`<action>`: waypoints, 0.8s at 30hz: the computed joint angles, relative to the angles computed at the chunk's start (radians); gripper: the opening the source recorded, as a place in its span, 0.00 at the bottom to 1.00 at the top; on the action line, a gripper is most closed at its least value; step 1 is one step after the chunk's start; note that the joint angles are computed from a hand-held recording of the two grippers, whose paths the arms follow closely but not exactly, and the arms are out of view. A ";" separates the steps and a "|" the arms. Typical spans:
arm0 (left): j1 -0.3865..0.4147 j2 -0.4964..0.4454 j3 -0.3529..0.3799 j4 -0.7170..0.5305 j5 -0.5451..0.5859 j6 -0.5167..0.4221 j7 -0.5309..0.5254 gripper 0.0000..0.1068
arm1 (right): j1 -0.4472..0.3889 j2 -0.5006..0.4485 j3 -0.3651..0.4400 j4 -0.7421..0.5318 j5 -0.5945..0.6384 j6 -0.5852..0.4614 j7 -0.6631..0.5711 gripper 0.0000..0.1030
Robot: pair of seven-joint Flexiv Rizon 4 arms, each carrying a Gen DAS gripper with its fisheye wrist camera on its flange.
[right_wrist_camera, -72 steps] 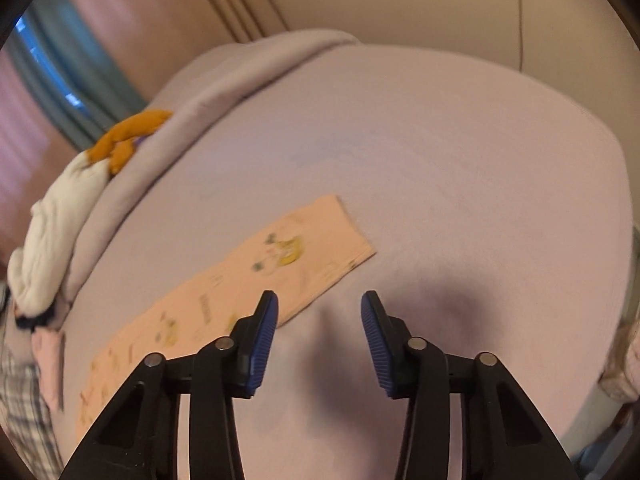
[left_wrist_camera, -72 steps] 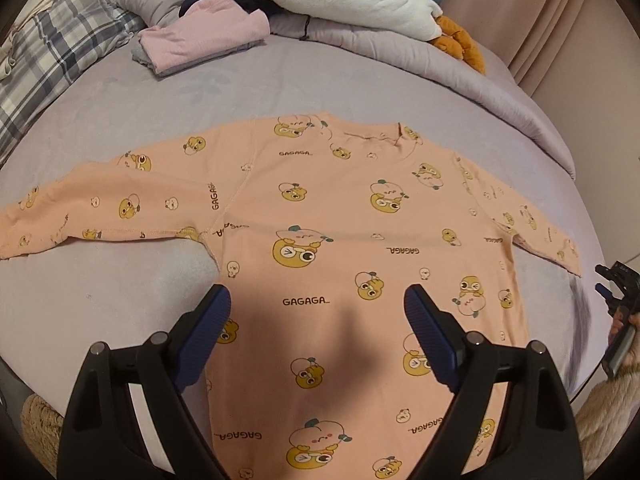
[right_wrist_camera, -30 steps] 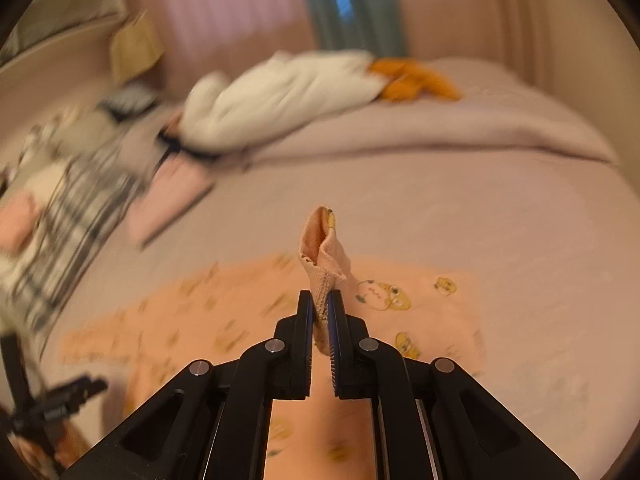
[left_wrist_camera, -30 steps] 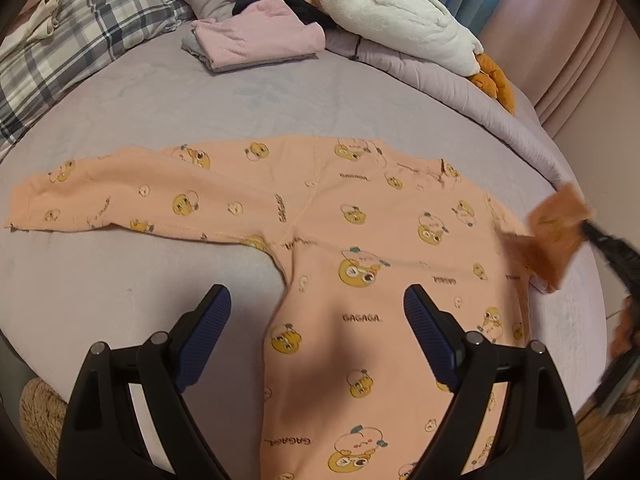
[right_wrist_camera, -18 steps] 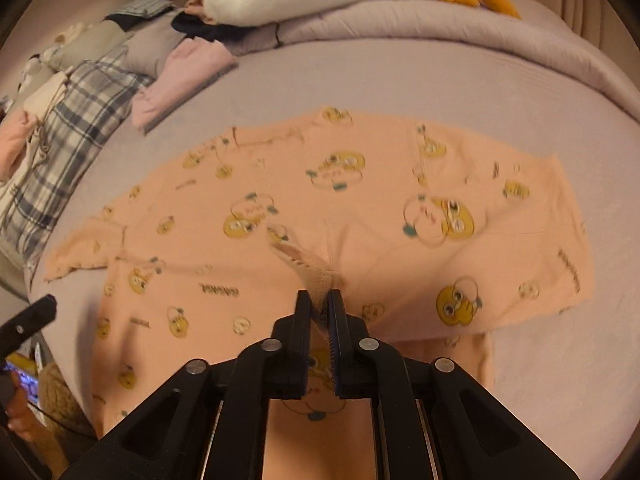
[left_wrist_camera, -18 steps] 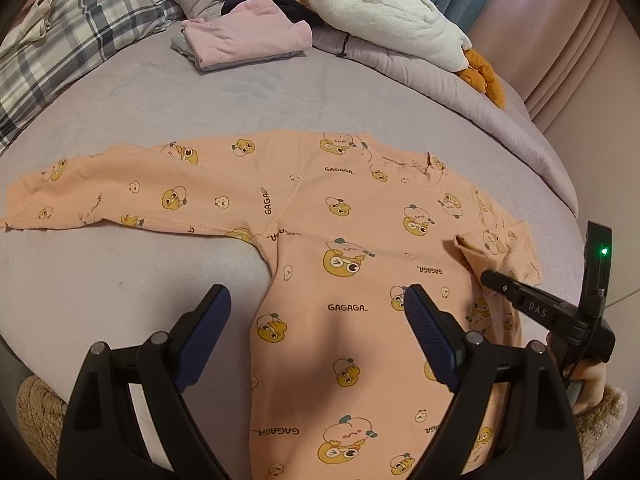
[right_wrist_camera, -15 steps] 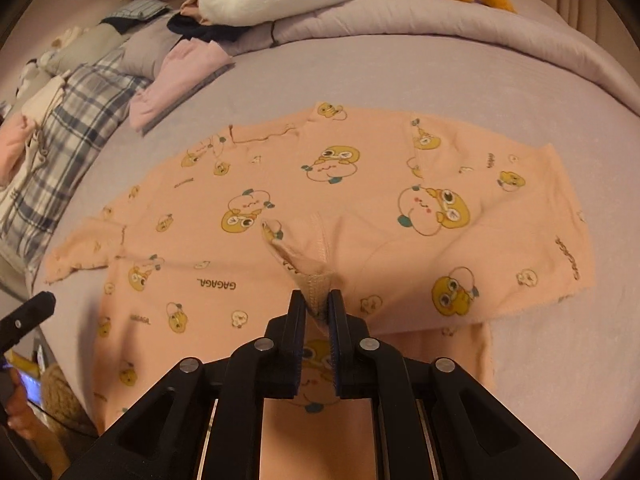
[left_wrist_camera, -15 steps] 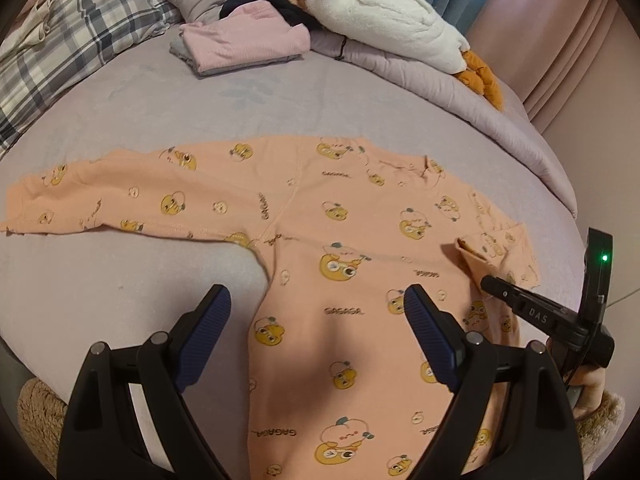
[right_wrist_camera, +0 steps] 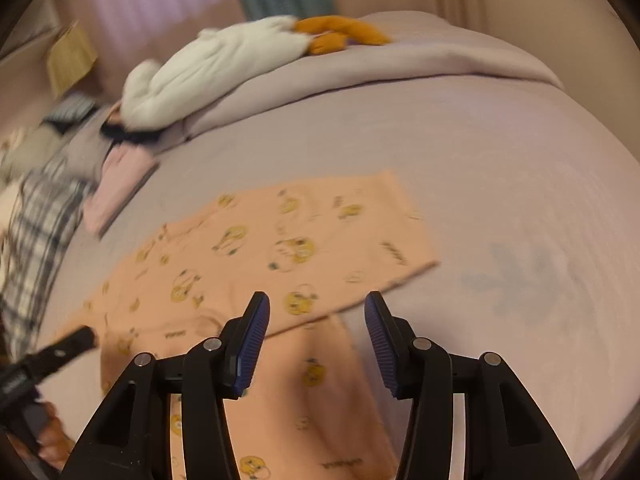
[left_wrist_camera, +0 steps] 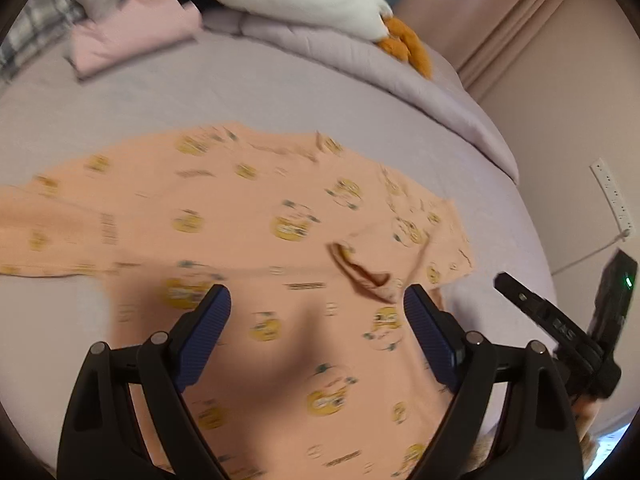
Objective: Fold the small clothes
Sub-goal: 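Fold the held sleeve across the onesie body and open the right gripper, then grasp the side edge of the onesie with the left gripper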
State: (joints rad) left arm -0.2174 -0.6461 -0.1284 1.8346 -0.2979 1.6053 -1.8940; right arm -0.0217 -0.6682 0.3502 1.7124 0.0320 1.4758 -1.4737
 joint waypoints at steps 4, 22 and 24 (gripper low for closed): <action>0.000 -0.074 -0.016 -0.105 -0.007 -0.065 0.020 0.79 | 0.028 0.016 -0.064 0.032 0.015 0.035 0.065 0.50; -0.058 -0.266 0.020 -0.396 -0.030 -0.240 0.045 0.21 | 0.012 0.016 -0.147 0.098 -0.073 0.106 0.270 0.56; -0.063 -0.271 0.034 -0.405 -0.015 -0.248 0.035 0.12 | 0.007 0.016 -0.146 0.101 -0.078 0.107 0.281 0.56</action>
